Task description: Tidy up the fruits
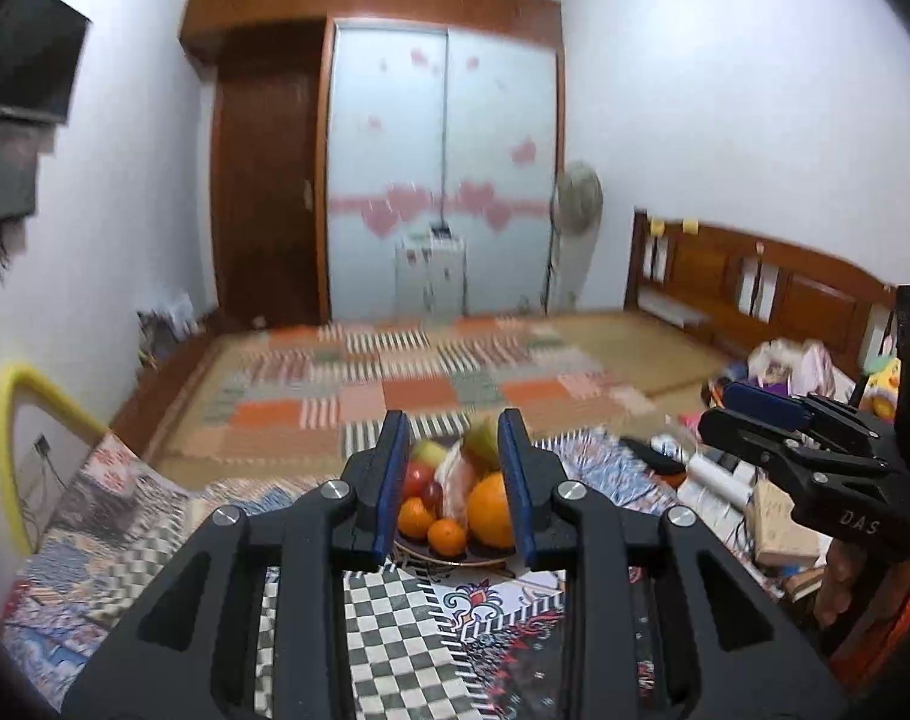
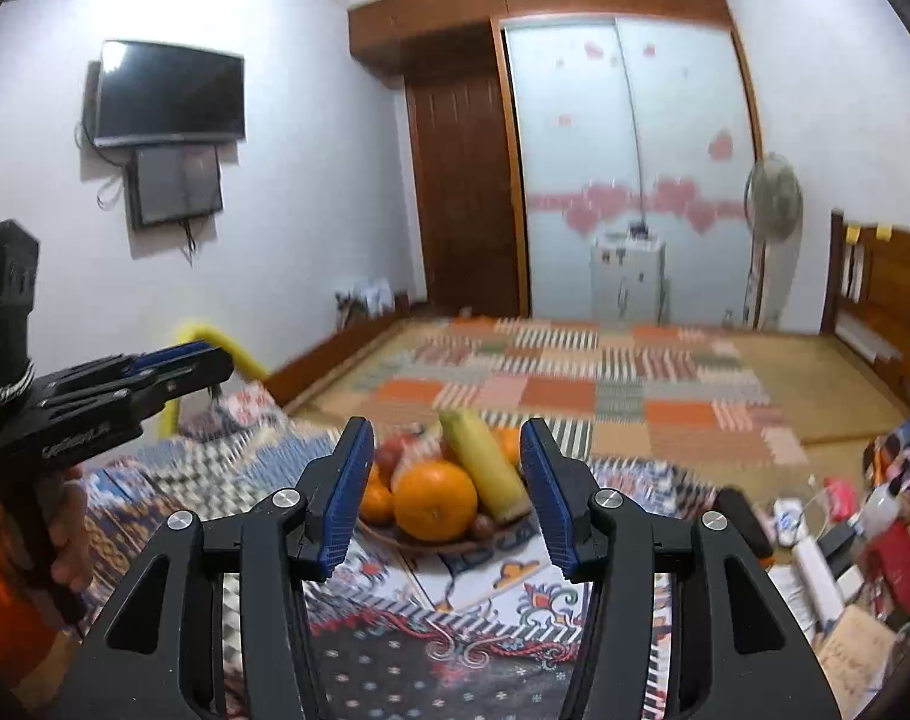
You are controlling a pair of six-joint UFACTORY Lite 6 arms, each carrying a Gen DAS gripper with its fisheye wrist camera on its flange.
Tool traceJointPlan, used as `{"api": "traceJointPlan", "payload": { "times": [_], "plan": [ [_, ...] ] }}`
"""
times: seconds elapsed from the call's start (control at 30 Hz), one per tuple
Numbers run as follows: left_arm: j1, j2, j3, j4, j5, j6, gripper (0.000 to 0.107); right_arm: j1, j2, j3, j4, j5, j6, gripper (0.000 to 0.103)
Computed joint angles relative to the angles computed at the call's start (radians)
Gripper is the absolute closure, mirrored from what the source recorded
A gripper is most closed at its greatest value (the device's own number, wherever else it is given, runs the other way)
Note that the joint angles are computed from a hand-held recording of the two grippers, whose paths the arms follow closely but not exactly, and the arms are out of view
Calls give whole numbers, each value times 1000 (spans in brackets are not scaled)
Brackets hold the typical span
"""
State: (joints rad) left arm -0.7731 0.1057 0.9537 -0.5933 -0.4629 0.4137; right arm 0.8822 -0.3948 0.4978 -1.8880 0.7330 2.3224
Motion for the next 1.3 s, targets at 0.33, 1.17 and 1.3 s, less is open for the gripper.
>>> {"api": "traceJointPlan", "payload": {
  "times": [0.33,1.17,1.3],
  "plan": [
    [-274,-424,-304,-420,-226,331,61,534,-22,112,318,548,-206,50],
    [-640,-568,-439,-688,-587,512,8,742,118,174,428,846,-128,0],
    [-646,-567,-439,-691,-590,503,6,757,128,177,440,863,-128,0]
  ]
}}
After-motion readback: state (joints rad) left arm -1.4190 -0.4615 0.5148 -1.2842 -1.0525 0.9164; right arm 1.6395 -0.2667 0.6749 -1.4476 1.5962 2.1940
